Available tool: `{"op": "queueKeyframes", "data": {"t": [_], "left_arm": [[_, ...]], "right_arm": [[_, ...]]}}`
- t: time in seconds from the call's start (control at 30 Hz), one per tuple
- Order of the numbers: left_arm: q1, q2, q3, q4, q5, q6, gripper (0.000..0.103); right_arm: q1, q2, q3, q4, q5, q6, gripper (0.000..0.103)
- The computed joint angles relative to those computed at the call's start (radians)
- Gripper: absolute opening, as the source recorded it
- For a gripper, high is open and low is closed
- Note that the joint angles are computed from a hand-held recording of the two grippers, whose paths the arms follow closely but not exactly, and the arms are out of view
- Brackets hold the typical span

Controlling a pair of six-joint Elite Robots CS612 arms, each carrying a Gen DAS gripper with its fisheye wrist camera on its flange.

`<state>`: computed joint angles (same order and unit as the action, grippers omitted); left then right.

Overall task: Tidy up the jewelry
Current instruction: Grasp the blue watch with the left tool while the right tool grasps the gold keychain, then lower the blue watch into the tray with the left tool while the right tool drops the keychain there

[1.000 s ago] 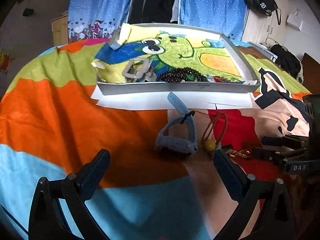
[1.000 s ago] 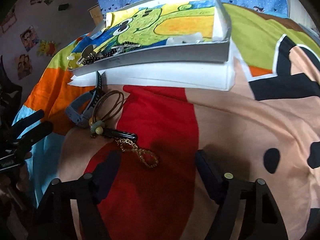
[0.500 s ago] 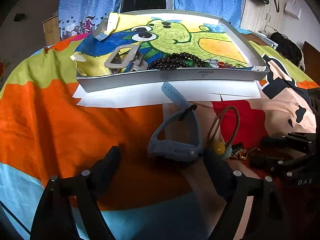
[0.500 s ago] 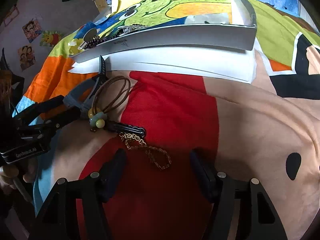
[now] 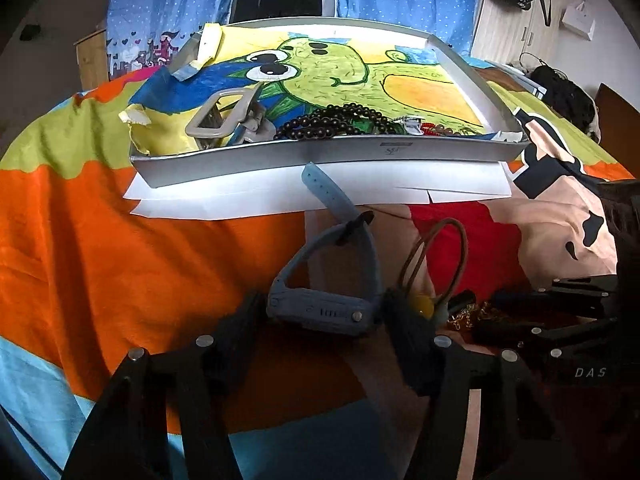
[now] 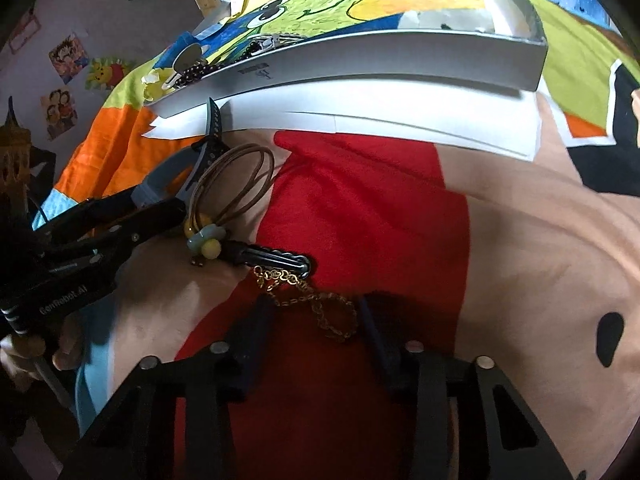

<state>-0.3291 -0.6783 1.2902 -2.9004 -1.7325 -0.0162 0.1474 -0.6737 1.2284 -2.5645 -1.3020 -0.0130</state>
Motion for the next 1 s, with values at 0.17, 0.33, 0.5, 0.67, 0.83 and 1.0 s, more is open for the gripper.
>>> {"op": "queueKeyframes", "data": {"t": [0.17, 0.33, 0.5, 0.67, 0.83, 1.0], "left_arm": [[-0.004, -0.009, 0.013, -0.005, 0.018, -0.017, 0.055], [-0.011, -0.036, 0.051, -0.013, 0.052, -0.059, 0.054], [-0.018, -0.072, 0.103, -0.039, 0.077, -0.094, 0.054], [-0.027, -0.111, 0.156, -0.06, 0.084, -0.134, 0.054], [-0.04, -0.139, 0.2, -0.076, 0.118, -0.133, 0.054], [-0.043, -0.15, 0.218, -0.084, 0.122, -0.164, 0.054]], "right_arm": [[-0.004, 0.0, 0.0, 0.009, 0.046, 0.013, 0.018], [0.002, -0.013, 0.02, -0.031, 0.032, 0.003, 0.017], [0.01, -0.04, 0.065, -0.13, 0.002, -0.016, 0.017], [0.013, -0.064, 0.112, -0.256, -0.008, -0.019, 0.017], [0.011, -0.076, 0.127, -0.303, -0.003, -0.015, 0.017], [0.006, -0.077, 0.131, -0.306, -0.001, 0.015, 0.017]]}}
